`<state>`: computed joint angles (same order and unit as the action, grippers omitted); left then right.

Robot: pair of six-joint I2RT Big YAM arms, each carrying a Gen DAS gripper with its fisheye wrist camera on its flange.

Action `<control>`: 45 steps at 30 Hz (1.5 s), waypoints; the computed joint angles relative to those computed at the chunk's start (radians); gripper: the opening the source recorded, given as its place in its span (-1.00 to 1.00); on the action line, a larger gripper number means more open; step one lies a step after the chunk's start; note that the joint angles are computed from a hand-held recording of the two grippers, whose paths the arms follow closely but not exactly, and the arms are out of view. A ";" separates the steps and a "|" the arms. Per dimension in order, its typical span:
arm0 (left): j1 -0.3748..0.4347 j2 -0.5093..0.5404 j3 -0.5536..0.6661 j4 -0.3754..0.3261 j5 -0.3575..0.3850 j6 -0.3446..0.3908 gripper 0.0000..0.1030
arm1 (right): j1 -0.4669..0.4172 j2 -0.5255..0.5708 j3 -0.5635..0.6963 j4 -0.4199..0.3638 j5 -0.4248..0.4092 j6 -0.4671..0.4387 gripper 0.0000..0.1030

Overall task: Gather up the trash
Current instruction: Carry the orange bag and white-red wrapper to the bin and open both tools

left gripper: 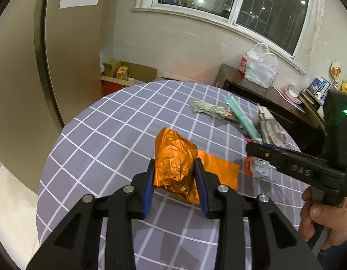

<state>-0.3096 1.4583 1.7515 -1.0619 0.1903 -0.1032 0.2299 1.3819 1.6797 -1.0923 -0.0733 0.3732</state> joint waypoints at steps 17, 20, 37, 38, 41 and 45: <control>-0.257 0.012 0.122 -0.043 -0.062 0.015 -0.37 | -0.327 -0.324 -0.168 0.033 -0.149 0.022 -0.43; -0.317 0.038 0.161 -0.054 -0.075 0.017 -0.37 | -0.444 -0.368 -0.198 0.022 -0.204 0.007 -0.43; -0.618 0.300 0.454 -0.175 -0.084 0.105 -0.37 | -1.069 -0.431 -0.368 -0.079 -0.457 -0.177 -0.43; -0.633 0.325 0.483 -0.193 -0.088 0.121 -0.37 | -1.080 -0.424 -0.374 -0.085 -0.457 -0.184 -0.43; -0.671 0.407 0.578 -0.264 -0.104 0.161 -0.37 | -1.120 -0.401 -0.400 -0.096 -0.469 -0.202 -0.43; -0.705 0.515 0.710 -0.362 -0.119 0.200 -0.37 | -1.148 -0.373 -0.437 -0.098 -0.486 -0.216 -0.43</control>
